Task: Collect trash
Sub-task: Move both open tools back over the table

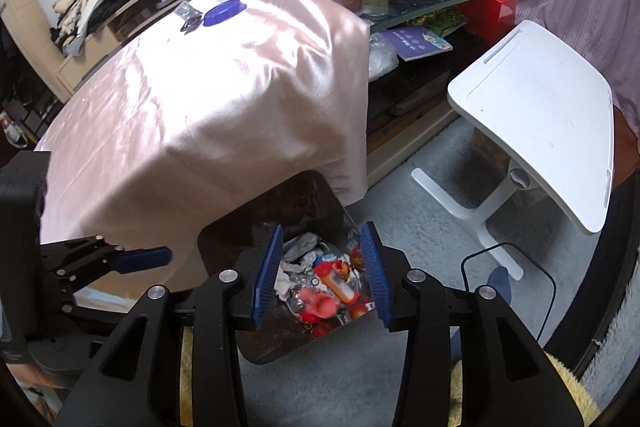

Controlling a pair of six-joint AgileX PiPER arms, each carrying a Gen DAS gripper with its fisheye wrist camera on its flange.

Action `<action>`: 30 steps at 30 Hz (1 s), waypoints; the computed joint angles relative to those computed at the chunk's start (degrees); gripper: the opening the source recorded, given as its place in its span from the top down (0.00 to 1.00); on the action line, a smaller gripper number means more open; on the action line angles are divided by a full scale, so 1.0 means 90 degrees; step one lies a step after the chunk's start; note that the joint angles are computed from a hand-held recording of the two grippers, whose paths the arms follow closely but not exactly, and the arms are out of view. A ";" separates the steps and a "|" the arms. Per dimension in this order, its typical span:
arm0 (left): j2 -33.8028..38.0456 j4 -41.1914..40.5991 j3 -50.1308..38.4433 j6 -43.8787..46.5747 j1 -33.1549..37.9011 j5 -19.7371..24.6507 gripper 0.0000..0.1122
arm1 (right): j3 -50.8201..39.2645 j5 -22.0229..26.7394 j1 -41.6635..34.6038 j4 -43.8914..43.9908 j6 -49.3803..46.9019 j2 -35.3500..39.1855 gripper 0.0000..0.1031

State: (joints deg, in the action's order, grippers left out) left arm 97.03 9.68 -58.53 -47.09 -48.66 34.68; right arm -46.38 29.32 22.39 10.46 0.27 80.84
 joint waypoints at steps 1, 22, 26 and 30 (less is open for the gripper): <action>-0.0144 0.0113 0.0071 -0.0109 -0.0010 0.0021 0.49 | -0.0030 0.0018 -0.0001 -0.0072 0.0068 -0.0035 0.51; -0.1689 0.1247 0.0095 0.0216 0.2357 0.0919 0.27 | -0.4025 0.0933 0.0608 0.0397 -0.0386 0.2378 0.24; -0.1349 0.0803 -0.0149 0.0924 0.3154 0.0719 0.26 | -0.5476 0.1380 0.0802 0.0366 -0.0338 0.3536 0.24; -0.0942 0.0624 -0.0548 0.1476 0.3587 0.0690 0.24 | -0.7271 0.1953 0.0992 0.0104 -0.0125 0.4770 0.24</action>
